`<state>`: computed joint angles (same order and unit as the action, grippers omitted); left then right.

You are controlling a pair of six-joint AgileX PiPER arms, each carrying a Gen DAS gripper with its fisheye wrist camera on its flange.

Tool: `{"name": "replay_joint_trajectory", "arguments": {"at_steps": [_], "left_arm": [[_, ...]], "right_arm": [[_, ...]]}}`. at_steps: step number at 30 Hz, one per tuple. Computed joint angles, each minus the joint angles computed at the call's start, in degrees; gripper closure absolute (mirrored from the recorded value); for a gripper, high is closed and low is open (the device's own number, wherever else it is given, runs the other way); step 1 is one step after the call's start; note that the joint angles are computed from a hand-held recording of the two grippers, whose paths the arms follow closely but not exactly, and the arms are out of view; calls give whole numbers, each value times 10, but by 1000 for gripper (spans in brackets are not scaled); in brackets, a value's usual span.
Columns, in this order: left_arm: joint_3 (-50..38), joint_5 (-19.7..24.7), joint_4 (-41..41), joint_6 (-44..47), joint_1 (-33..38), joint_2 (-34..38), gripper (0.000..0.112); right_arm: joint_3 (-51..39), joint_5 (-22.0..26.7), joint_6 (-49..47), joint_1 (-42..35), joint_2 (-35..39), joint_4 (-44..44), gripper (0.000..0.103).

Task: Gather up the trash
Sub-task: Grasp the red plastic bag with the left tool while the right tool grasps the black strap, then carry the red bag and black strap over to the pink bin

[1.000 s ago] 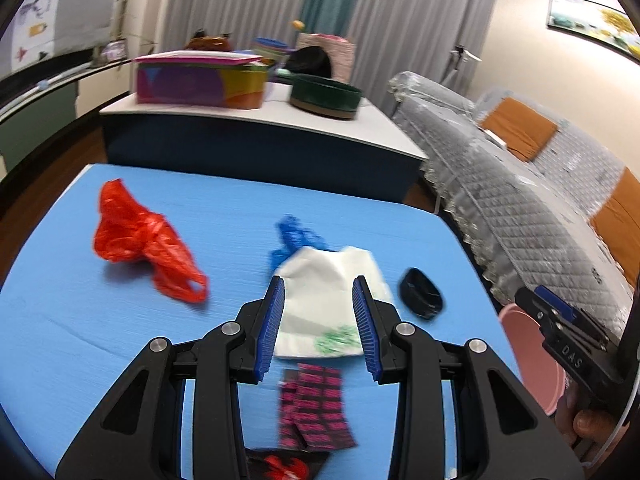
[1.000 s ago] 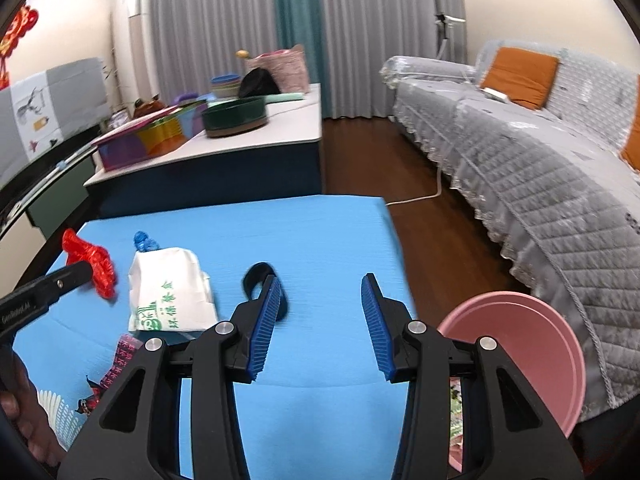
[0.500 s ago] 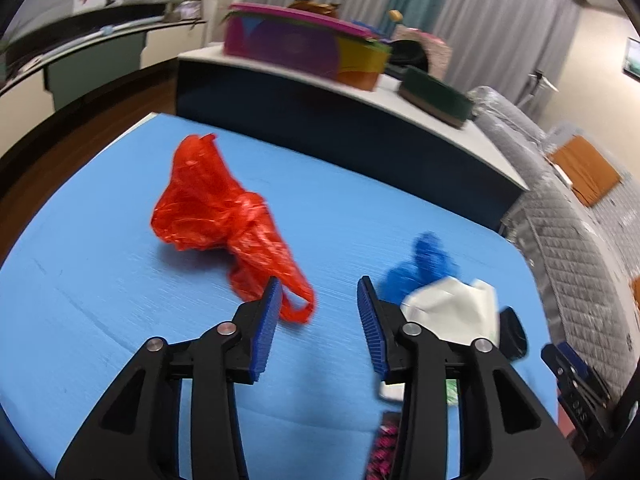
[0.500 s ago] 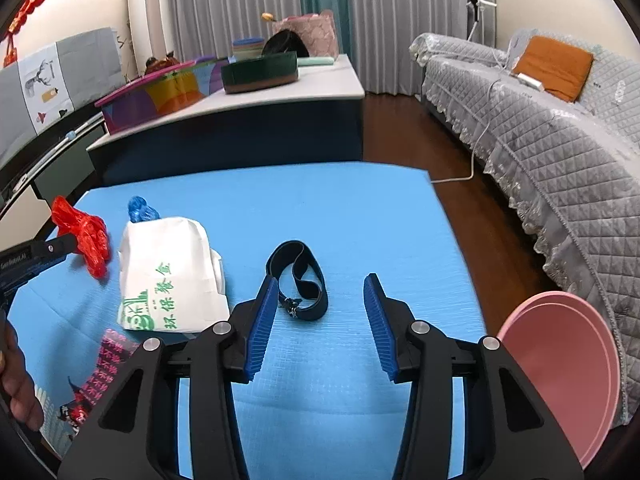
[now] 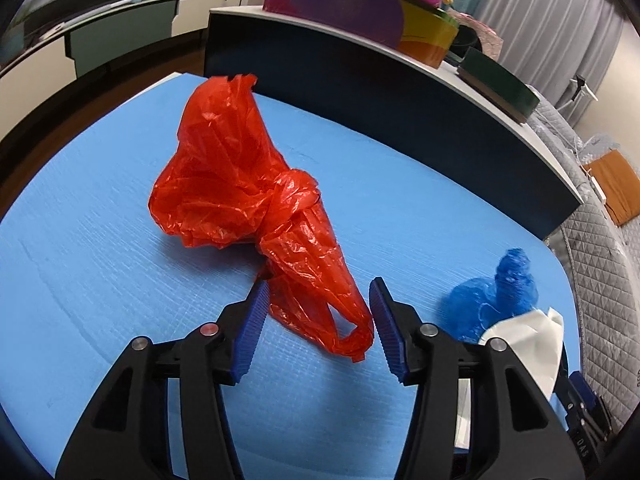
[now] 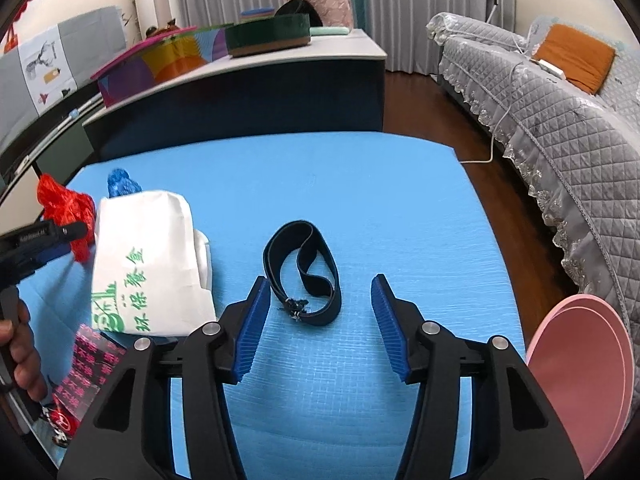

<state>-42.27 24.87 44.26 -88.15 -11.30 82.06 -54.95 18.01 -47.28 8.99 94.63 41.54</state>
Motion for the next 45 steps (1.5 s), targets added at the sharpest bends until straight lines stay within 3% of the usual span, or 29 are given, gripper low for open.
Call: {"name": "replay_joint_trajectory", "arguments": {"at_steps": [9, 16, 20, 30, 45], "left_arm": [[-12, 1, -5, 10, 12, 16, 61], [-20, 26, -9, 21, 5, 17, 95], [-19, 48, 8, 7, -11, 6, 103], [-13, 83, 58, -33, -61, -35, 104], [-34, 198, 147, -100, -217, -75, 105]], "right_arm": [[-13, 2, 37, 9, 21, -46, 54], [-14, 2, 65, 12, 21, -75, 80], [-10, 3, 48, 6, 15, -63, 87], [20, 7, -31, -15, -34, 16, 89], [79, 28, -127, -79, -132, 100, 89]]}}
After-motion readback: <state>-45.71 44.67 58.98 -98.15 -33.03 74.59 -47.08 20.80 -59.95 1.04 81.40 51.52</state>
